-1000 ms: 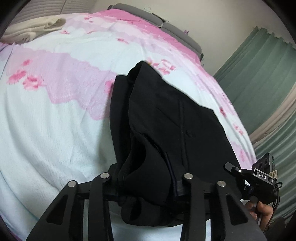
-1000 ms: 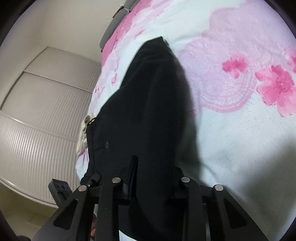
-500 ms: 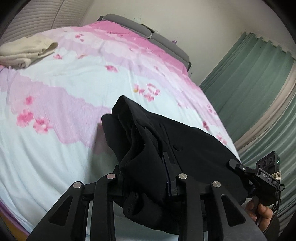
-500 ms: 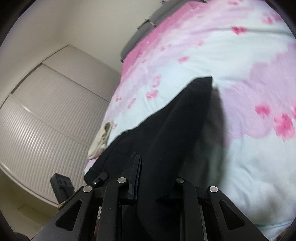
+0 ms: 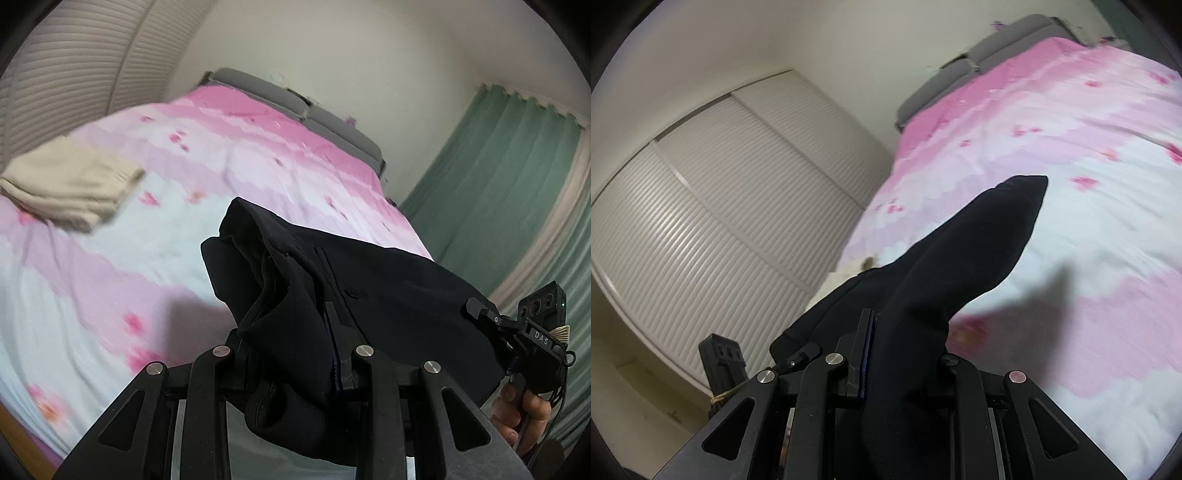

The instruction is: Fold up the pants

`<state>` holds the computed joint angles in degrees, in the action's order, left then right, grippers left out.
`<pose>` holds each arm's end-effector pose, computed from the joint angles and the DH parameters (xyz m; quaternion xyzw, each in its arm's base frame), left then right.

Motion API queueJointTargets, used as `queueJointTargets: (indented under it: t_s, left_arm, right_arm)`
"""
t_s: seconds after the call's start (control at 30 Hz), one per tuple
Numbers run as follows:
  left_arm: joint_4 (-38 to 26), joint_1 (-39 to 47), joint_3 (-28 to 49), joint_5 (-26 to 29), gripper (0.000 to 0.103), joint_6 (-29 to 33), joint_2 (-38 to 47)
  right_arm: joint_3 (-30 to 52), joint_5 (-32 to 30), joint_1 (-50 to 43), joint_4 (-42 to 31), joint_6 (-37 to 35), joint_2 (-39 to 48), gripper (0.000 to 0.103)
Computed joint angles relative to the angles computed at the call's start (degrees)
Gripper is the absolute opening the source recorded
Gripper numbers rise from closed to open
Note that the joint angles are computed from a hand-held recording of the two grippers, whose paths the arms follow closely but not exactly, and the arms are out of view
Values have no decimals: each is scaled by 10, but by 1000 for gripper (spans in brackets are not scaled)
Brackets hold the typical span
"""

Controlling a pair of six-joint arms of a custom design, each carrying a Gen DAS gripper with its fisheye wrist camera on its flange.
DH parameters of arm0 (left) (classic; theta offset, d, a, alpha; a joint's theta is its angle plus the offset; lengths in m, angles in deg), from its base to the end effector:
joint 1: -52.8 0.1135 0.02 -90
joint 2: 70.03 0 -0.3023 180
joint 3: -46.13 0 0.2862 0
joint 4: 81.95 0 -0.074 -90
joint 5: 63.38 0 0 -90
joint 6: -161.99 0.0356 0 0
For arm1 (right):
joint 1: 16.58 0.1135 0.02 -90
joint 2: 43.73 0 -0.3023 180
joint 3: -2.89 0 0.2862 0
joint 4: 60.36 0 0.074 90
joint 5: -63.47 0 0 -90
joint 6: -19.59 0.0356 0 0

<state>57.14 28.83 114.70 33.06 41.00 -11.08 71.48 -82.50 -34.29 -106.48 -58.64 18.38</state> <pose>0.2174 -0.1010 0.3635 -0.0258 0.8703 -0.2693 0.4116 0.2331 -0.0435 0.3531 0.0103 0.8237 0.4046 0.3972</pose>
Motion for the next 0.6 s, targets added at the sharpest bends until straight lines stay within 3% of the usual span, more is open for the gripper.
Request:
queueJointTargets:
  t_s: [0.23, 0.43, 0.6]
  left_arm:
    - [-34, 307, 111, 198, 29, 146, 86]
    - [-47, 488, 300, 297, 30, 237, 271]
    - [-57, 562, 490, 318, 30, 301, 443]
  right_arm:
    - [133, 156, 251, 166, 136, 158, 20]
    - [394, 245, 395, 197, 162, 393, 20]
    - [670, 272, 458, 199, 194, 619, 20]
